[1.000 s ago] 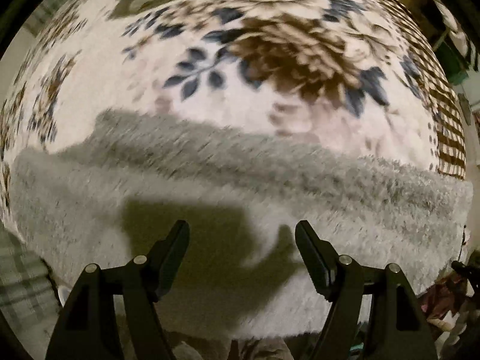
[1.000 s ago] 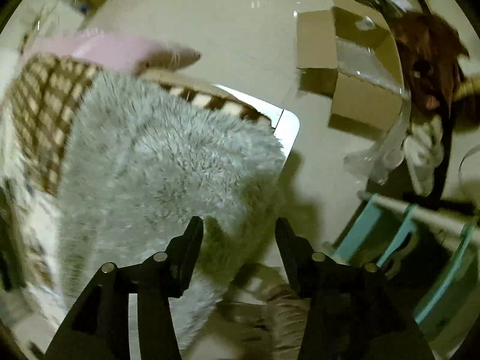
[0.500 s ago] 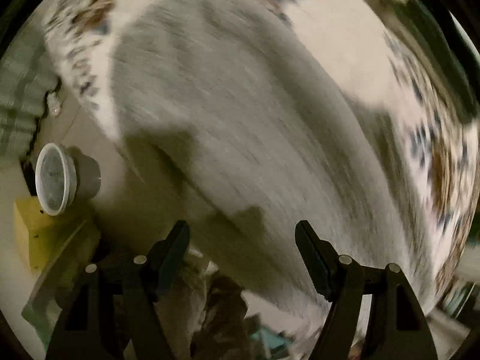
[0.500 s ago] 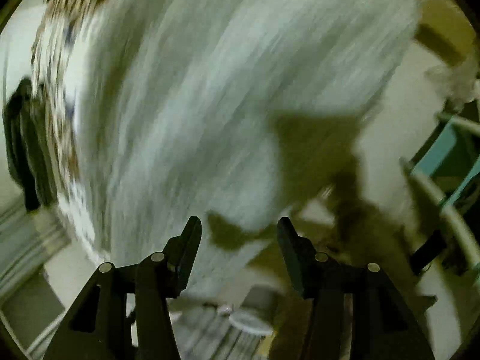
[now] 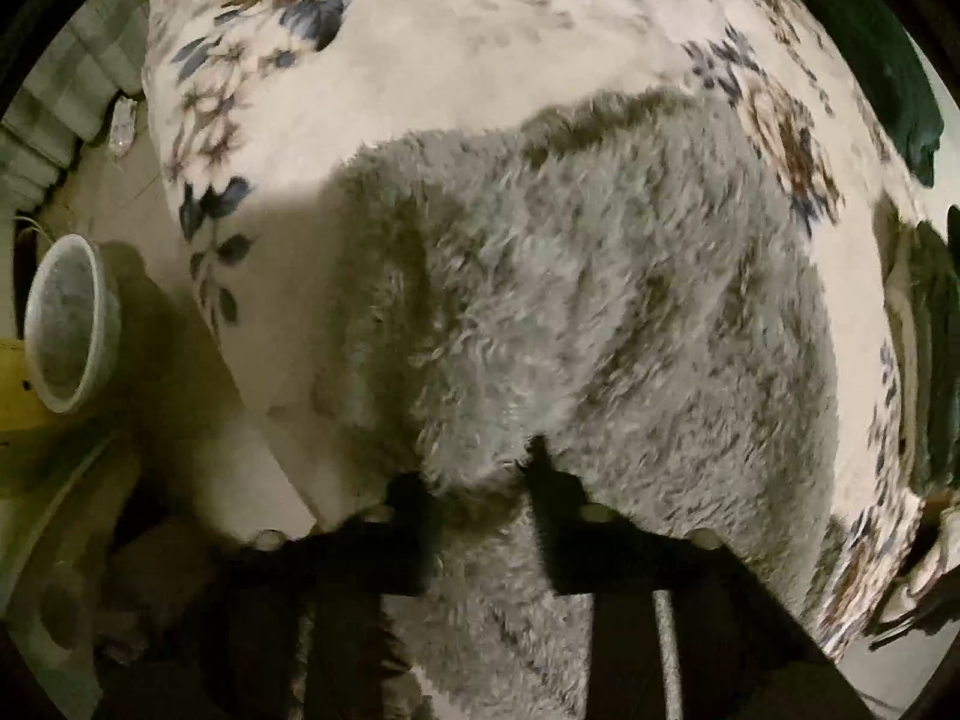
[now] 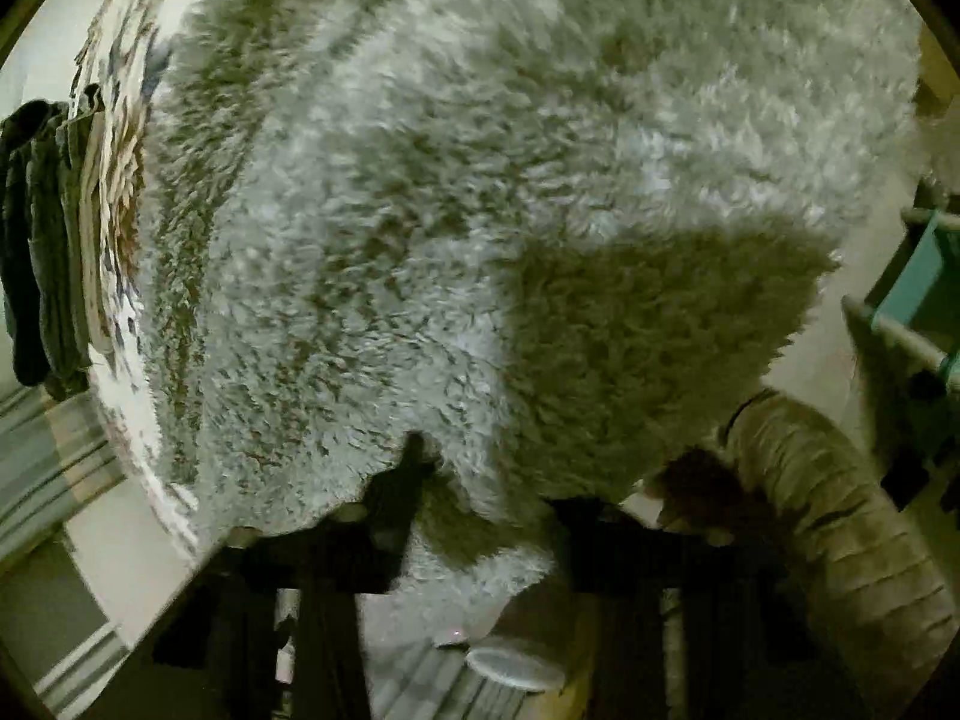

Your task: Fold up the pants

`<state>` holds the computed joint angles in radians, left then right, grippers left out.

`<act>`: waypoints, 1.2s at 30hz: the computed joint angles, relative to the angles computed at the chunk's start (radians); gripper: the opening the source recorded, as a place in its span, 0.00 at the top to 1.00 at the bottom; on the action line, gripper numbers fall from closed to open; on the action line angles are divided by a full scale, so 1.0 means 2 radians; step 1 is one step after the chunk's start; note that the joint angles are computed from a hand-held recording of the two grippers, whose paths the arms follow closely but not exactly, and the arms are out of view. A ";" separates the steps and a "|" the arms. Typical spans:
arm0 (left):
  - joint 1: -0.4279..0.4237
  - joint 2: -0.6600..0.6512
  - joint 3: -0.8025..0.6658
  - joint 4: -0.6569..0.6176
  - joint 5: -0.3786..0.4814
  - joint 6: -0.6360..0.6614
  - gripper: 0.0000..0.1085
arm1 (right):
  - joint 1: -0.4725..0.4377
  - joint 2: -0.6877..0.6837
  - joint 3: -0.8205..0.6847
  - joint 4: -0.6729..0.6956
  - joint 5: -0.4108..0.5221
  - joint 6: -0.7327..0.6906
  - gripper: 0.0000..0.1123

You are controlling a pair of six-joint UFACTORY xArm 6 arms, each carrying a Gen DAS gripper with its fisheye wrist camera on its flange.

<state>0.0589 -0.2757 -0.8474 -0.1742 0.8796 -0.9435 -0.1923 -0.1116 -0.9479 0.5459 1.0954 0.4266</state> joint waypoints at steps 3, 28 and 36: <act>0.002 -0.021 0.005 0.006 -0.004 0.009 0.92 | 0.017 -0.013 -0.003 -0.038 -0.007 0.018 0.92; 0.042 -0.112 0.042 -0.059 0.095 0.090 0.68 | 0.022 0.019 -0.115 -0.152 0.156 -0.030 0.46; 0.029 -0.074 -0.033 0.006 0.112 0.108 0.26 | 0.125 0.150 -0.336 -0.142 0.186 -0.142 0.44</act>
<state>0.1173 -0.4236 -0.9141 -0.1629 1.1036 -0.7284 0.0577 0.1888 -1.6199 0.2627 1.4679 0.1428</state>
